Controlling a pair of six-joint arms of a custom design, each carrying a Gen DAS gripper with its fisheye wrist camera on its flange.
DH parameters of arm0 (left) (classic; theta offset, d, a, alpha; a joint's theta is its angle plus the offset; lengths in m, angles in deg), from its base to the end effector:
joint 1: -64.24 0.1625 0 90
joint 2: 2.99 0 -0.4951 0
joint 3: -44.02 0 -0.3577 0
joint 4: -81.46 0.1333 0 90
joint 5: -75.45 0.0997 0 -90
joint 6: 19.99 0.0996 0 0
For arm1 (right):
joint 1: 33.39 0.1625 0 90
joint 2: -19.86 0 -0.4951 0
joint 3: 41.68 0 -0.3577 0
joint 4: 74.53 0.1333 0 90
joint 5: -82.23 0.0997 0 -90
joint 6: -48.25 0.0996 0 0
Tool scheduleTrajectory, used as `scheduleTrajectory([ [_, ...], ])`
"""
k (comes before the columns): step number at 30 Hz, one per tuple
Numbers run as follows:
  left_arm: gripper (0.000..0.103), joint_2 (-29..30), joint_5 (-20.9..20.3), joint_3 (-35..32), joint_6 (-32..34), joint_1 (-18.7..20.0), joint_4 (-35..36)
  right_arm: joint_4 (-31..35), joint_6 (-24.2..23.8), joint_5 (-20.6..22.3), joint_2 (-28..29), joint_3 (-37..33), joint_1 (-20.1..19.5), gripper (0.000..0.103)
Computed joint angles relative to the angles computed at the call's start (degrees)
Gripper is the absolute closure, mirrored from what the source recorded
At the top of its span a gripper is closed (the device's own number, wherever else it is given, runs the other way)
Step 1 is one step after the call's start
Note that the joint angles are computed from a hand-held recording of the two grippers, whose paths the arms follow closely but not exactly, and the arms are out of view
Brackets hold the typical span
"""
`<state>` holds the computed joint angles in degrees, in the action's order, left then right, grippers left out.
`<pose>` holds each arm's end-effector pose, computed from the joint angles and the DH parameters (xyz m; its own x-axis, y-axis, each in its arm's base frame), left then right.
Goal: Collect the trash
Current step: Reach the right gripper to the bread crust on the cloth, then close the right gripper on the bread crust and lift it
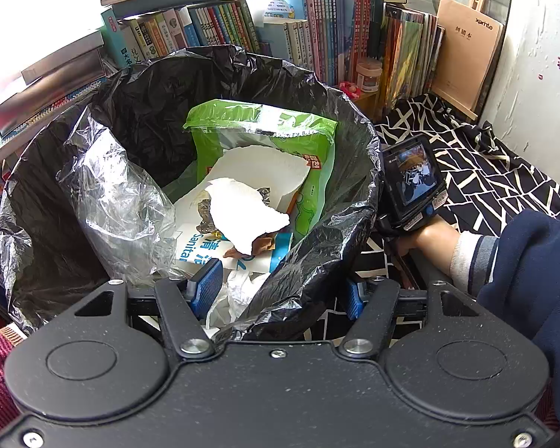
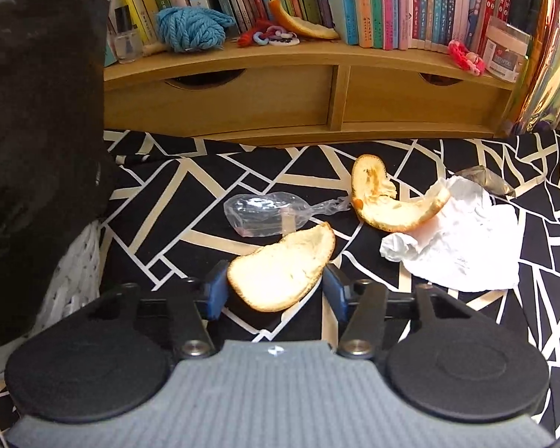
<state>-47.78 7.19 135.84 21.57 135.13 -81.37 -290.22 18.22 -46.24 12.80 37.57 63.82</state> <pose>-0.0766 -0.7410 0.2097 -0.5007 0.6779 -0.5383 0.8378 0.5359 -0.1044 0.1615 -0.7081 -0.0834 -0.6895 0.0491 0.7227 -0.4848 0.7100 -0.5108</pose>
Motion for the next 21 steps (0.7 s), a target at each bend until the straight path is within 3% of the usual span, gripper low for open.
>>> scheduleTrajectory([
  [3,0.041,0.0,-0.1,-0.1,-0.2,0.0,0.2,-0.1,0.5,-0.1,-0.5,0.7,0.5,0.077],
  [4,0.041,0.0,-0.1,-0.1,-0.2,0.0,0.4,-0.2,0.4,-0.4,-0.6,0.8,0.7,0.079],
  [12,0.041,-0.1,-0.1,-0.4,-0.6,0.1,1.0,-0.3,0.3,-2.0,-1.0,1.1,1.5,0.079],
  [21,0.041,0.0,-0.1,-0.4,-0.4,0.1,0.7,1.8,2.8,-3.2,-0.8,0.5,1.1,0.064],
])
